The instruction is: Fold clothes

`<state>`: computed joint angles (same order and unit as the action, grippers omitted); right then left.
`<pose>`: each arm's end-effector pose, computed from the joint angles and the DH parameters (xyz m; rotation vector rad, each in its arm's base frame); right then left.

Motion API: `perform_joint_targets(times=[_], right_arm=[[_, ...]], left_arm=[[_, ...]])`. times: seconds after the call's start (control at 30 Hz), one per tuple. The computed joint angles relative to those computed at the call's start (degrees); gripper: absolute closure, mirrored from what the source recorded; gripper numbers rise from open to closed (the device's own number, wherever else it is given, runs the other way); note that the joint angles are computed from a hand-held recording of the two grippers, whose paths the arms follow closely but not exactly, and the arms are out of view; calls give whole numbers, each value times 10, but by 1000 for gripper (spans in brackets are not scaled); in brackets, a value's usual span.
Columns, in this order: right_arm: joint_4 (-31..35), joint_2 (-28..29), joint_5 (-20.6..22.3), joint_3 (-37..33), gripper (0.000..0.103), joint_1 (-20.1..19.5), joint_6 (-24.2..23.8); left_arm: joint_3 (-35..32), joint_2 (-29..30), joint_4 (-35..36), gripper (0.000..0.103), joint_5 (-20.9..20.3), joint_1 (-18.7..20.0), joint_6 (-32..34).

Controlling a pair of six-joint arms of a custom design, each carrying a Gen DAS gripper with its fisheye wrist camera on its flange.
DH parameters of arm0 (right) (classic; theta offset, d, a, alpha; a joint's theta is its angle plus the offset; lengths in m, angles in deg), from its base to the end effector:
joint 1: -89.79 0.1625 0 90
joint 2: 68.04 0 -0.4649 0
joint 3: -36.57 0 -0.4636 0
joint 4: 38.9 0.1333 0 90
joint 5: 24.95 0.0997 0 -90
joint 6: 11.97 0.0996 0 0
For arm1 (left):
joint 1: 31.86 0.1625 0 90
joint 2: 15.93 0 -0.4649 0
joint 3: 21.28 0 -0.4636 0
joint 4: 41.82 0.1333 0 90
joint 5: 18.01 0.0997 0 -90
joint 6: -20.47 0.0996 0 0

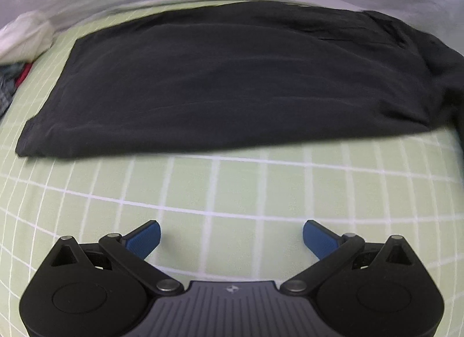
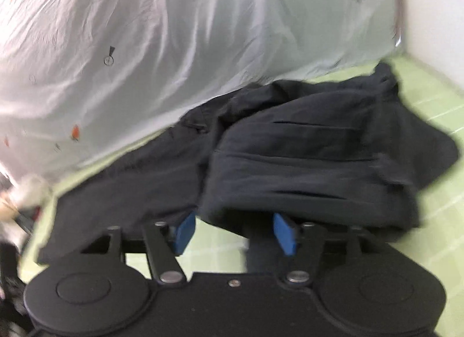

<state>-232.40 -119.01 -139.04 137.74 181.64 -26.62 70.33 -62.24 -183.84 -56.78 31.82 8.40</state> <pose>0.1159 -0.7186 0.1931 0.0900 -2.4115 1.1396 -0.1450 -0.7690 0.1189 0.2198 2.2780 -0.4874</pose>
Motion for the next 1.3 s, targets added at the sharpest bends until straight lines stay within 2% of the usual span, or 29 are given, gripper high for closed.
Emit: perform_joint_targets(times=[0.07, 0.1, 0.2, 0.27, 0.37, 0.5, 0.57, 0.7, 0.87, 0.9, 0.97, 1.0, 1.03, 1.1, 1.13, 1.2, 1.3], right_arm=[[-41, -15, -48, 26, 22, 5, -14], [-55, -16, -71, 29, 20, 4, -14], [-71, -18, -125, 30, 15, -3, 18], [-67, -20, -135, 29, 11, -14, 41], [-48, -21, -120, 28, 10, -28, 44], [-42, -22, -73, 28, 10, -38, 44], [-44, -9, -61, 6, 8, -41, 46], [-53, 21, -77, -39, 6, -41, 30], [-72, 34, -87, -49, 5, -39, -5], [-72, 33, -84, -48, 5, -41, -3], [-60, 29, -71, -47, 5, -47, 13], [-55, 27, -65, -47, 5, -49, 19], [-51, 27, -61, -47, 7, -50, 20], [-52, 27, -53, -48, 17, -49, 9], [-58, 29, -59, -50, 19, -46, -2], [-73, 32, -69, -53, 31, -40, -27], [-83, 30, -74, -53, 37, -36, -48]], left_arm=[[5, 2, -6, 0, -17, -8, 16], [6, 5, -9, 0, -24, -13, 24], [5, 17, -27, 0, -46, -27, 60], [-2, 29, -43, 0, -64, -35, 83], [-23, 56, -69, 3, -82, -45, 113], [-69, 98, -85, 20, -107, -52, 155], [-94, 119, -90, 25, -117, -55, 180], [-135, 154, -103, 29, -134, -61, 238], [-171, 192, -107, 29, -136, -63, 283], [-174, 198, -112, 32, -136, -63, 287], [-178, 204, -117, 46, -144, -61, 287], [-180, 206, -116, 62, -152, -60, 286], [-178, 206, -122, 83, -157, -61, 289], [-172, 207, -138, 85, -164, -65, 300], [-169, 208, -150, 86, -162, -67, 311], [-166, 207, -160, 88, -158, -70, 324], [-163, 201, -166, 90, -163, -71, 329]])
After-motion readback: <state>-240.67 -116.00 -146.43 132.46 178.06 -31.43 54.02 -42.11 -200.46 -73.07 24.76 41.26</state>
